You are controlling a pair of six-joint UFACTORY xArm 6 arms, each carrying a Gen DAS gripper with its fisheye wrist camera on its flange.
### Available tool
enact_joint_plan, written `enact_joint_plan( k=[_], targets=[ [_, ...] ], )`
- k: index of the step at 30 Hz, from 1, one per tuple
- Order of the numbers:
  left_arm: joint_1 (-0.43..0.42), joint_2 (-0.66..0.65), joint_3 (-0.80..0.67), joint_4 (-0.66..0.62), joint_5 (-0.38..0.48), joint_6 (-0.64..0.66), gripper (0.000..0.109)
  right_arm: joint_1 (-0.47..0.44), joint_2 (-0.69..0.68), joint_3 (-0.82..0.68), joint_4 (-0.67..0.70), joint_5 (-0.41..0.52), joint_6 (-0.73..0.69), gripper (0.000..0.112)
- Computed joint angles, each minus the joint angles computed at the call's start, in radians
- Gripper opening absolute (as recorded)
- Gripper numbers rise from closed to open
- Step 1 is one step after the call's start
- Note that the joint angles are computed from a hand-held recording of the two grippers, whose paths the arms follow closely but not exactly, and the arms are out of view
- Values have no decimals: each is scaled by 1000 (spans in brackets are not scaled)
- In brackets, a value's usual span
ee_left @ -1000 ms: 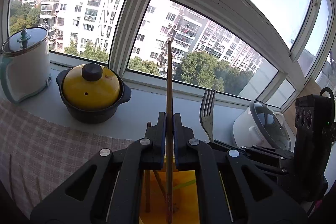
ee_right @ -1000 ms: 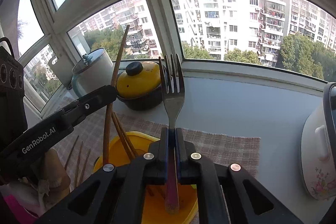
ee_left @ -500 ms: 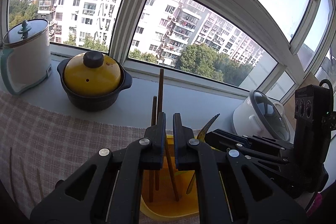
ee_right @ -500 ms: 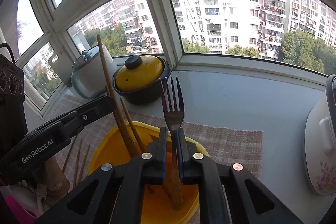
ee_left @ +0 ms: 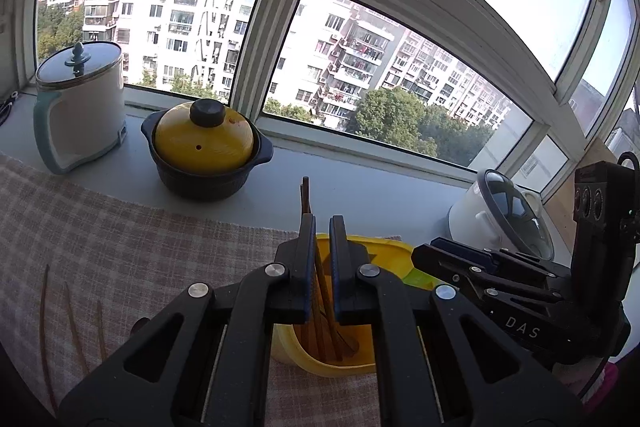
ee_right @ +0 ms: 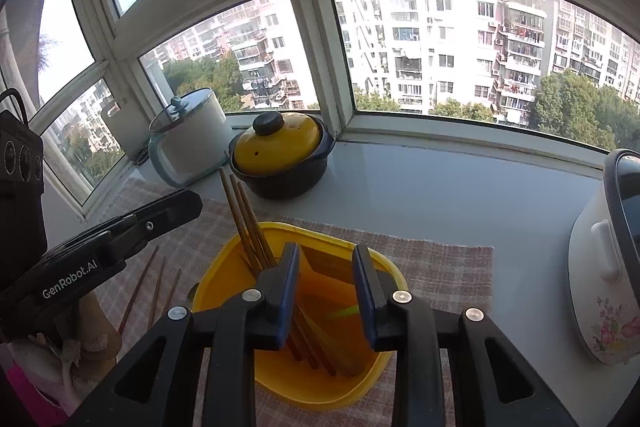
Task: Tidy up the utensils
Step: 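Open both tools to drop the fork and chopsticks into the container, then move both open tools back toward the remaining spoon and chopsticks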
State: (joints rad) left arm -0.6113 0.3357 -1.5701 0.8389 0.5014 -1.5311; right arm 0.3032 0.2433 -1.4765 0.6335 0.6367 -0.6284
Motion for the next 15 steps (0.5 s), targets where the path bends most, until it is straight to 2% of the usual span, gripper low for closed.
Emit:
enact_joint_plan(
  k=[4,6,7,8,9,10,11,14,15],
  targets=[
    [-15,-42,45,16,25,-20,4,0,-31,38,19,-8,-24,32],
    [-24,-69,74,30,42,-37,4,1,-50,62,23,-19,-35,38],
    [-27,-82,89,37,48,-47,4,2,-61,76,25,-27,-42,45],
    [-32,-97,106,42,58,-56,11,4,-72,91,30,-38,-52,51],
    [-35,-113,126,50,63,-68,23,5,-84,106,34,-48,-61,53],
    [-37,-131,149,61,66,-84,29,7,-94,120,37,-57,-68,56],
    [-40,-150,173,69,73,-96,32,8,-106,134,38,-65,-76,59],
    [-45,-210,250,69,97,-110,33,11,-138,173,51,-87,-97,69],
    [-46,-233,280,73,103,-124,41,13,-148,186,58,-94,-103,71]
  ],
)
